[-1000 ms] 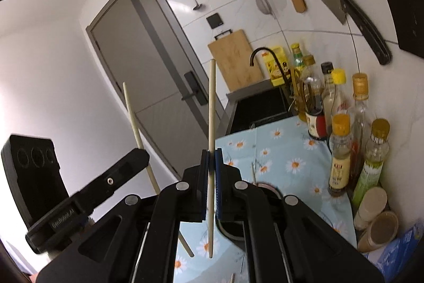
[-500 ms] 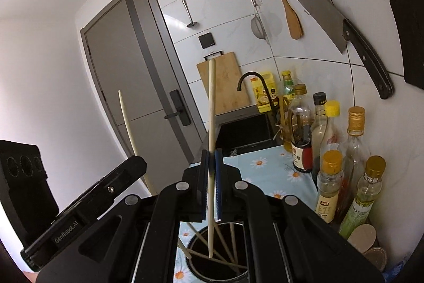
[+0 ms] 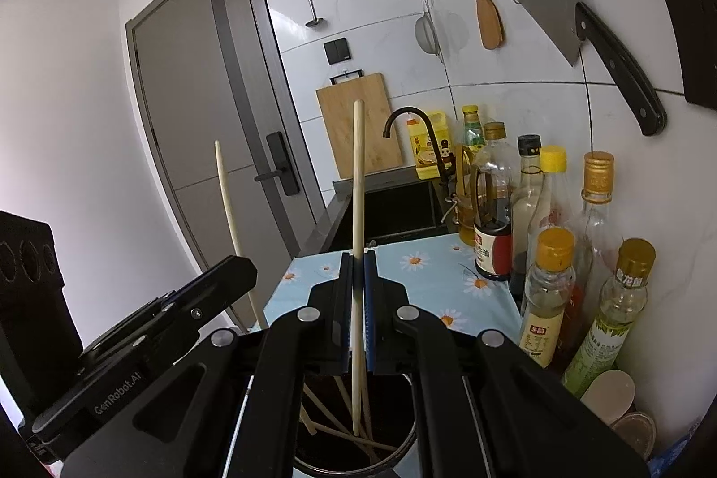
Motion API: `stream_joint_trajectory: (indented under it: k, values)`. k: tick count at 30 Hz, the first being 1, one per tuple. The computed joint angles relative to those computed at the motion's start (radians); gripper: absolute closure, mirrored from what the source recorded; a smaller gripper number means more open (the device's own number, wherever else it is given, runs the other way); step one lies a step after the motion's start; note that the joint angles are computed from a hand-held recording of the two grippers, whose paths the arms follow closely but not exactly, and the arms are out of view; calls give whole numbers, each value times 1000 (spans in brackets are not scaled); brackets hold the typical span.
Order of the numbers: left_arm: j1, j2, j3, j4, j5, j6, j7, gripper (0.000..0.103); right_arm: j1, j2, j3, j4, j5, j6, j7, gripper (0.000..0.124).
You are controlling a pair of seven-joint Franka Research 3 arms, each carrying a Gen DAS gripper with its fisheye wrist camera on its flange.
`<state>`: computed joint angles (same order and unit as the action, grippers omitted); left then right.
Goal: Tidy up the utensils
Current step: 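Lower both chopsticks into the holder and open both tools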
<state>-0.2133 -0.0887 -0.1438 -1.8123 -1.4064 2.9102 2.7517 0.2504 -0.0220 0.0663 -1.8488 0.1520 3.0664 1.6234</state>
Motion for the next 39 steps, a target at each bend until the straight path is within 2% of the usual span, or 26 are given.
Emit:
stream_joint_trajectory:
  k: [10,12,15,18,20,21,22,27,33,36,39]
  values:
    - [-9,-4,-5,-38,76,10,-63,99,3,2,-2,-5,20,-21,-2,118]
    - [-8,-10,-1,-47,110,-3,-90,99,2,-1,-2,-8,13,-25,2,118]
    - [-7,-21,10,-57,153,-39,-141,98,4,-6,0,-8,22,-47,-7,110]
    - [-11,-34,22,-64,133,-59,-142,98,7,-16,0,-15,54,-53,-20,109]
    - [-12,-45,26,-72,130,-56,-147,95,9,-23,-1,-18,76,-62,-31,109]
    - [-14,-48,28,-75,134,-53,-155,88,10,-28,-1,-19,90,-67,-40,109]
    - [-15,-54,31,-80,134,-52,-161,86,9,-32,-1,-22,94,-68,-38,109]
    - [-22,-80,42,-104,157,-46,-196,86,6,-65,-2,-45,115,-73,-41,108]
    - [-39,-135,74,-149,182,-52,-266,82,6,-119,-3,-69,141,-117,-67,107]
    - [-46,-173,95,-177,218,-87,-305,81,8,-147,0,-81,143,-137,-79,97]
    - [-61,-210,115,-204,233,-93,-333,78,45,-176,-24,-86,227,-177,-156,95]
